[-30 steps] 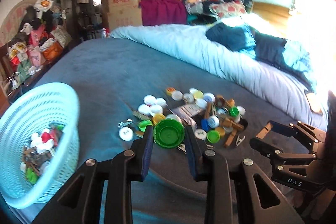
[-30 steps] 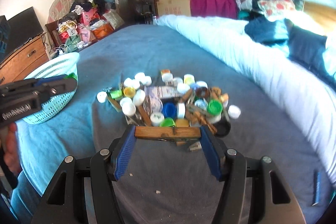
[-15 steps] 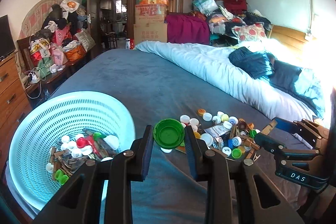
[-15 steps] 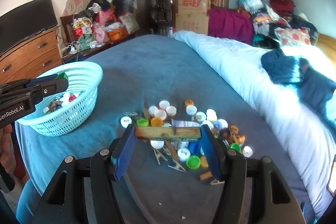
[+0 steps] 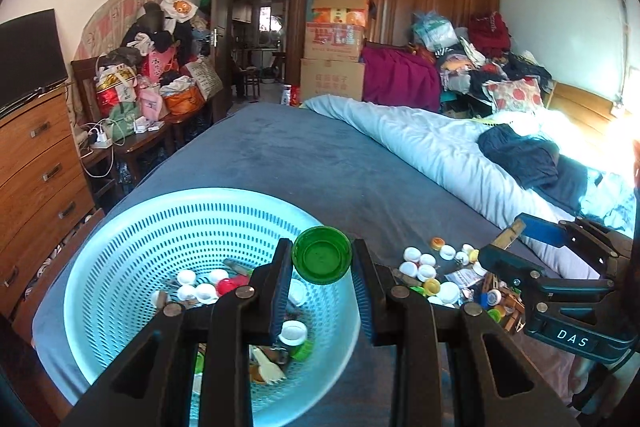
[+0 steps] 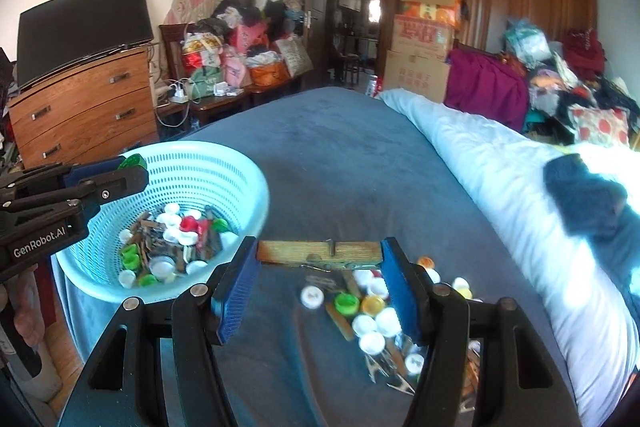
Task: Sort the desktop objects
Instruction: 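Carry the green cap and clothespin over the blue basket with both tools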
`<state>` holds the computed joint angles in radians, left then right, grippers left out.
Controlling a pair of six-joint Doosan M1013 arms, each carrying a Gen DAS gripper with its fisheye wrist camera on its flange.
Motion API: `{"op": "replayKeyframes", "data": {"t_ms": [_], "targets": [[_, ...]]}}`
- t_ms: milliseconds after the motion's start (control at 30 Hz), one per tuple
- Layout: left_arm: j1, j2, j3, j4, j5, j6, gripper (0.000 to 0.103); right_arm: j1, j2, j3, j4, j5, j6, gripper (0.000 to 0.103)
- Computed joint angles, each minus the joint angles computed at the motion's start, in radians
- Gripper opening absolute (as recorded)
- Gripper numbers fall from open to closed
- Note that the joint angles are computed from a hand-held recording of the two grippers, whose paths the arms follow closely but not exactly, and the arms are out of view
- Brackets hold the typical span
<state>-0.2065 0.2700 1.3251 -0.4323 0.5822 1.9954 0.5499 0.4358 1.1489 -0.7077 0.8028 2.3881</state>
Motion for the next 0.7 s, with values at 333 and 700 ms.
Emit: {"op": "replayKeyframes", "data": {"t_ms": [333,700], "targets": [[0.044,0.057,-0.089,0.171,0.097,-0.172,0.03,-0.004,0.122,-0.228,0.165,0.03,-0.207,0.06],[0.047,0.172,-0.239,0.359,0.348,-0.303,0.03,-0.045,0.288,-0.526,0.536,0.195,-0.479,0.06]]}}
